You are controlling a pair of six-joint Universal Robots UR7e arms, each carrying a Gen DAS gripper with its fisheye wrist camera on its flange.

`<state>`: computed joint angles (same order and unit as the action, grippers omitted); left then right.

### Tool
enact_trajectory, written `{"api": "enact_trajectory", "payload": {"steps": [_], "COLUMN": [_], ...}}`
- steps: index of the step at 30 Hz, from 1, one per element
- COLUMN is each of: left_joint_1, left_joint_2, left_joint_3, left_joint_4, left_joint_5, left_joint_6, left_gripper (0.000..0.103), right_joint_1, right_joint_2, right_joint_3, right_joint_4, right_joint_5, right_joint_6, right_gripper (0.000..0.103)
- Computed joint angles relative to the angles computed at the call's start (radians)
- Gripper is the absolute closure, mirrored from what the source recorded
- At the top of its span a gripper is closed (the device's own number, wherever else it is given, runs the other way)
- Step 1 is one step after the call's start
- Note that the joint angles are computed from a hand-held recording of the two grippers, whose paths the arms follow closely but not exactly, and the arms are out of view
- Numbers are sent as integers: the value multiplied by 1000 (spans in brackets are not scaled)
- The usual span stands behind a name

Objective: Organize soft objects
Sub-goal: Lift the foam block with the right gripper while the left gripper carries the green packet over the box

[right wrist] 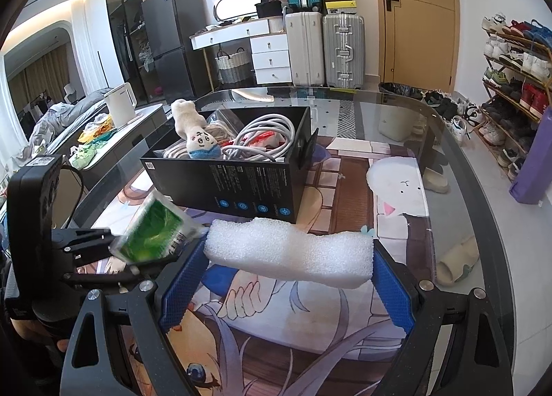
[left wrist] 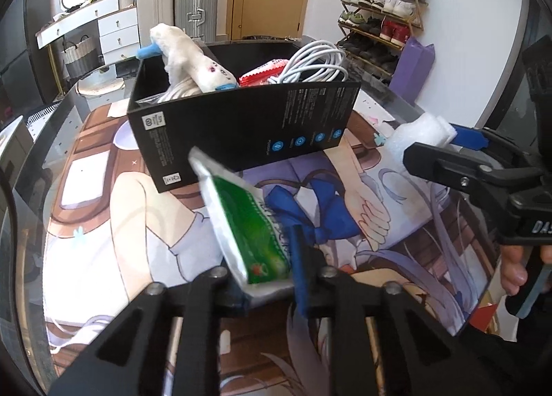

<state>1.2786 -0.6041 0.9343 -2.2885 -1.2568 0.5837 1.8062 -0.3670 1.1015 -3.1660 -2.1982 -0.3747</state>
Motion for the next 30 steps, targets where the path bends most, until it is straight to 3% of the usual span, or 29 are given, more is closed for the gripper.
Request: {"api": "enact_trajectory", "payload": {"steps": [10, 19, 30], "left_joint_1": [13, 24, 15], "left_joint_2": [-7, -25, -72], "left_joint_3": [-6, -36, -34], "left_joint_4": [17, 48, -6], "left_joint_5": [-21, -90, -168], "left_joint_6": [1, -19, 11], "left_gripper": [87, 87, 87], "right_joint_1": [1, 2, 13], "right_joint_2": [8, 11, 11], "right_joint_3": [-10, -14, -28], "right_joint_4": [7, 5, -22], "right_joint_5": [9, 9, 30], "right_joint_6": [-10, -15, -59], "right_gripper": [11, 11, 11]}}
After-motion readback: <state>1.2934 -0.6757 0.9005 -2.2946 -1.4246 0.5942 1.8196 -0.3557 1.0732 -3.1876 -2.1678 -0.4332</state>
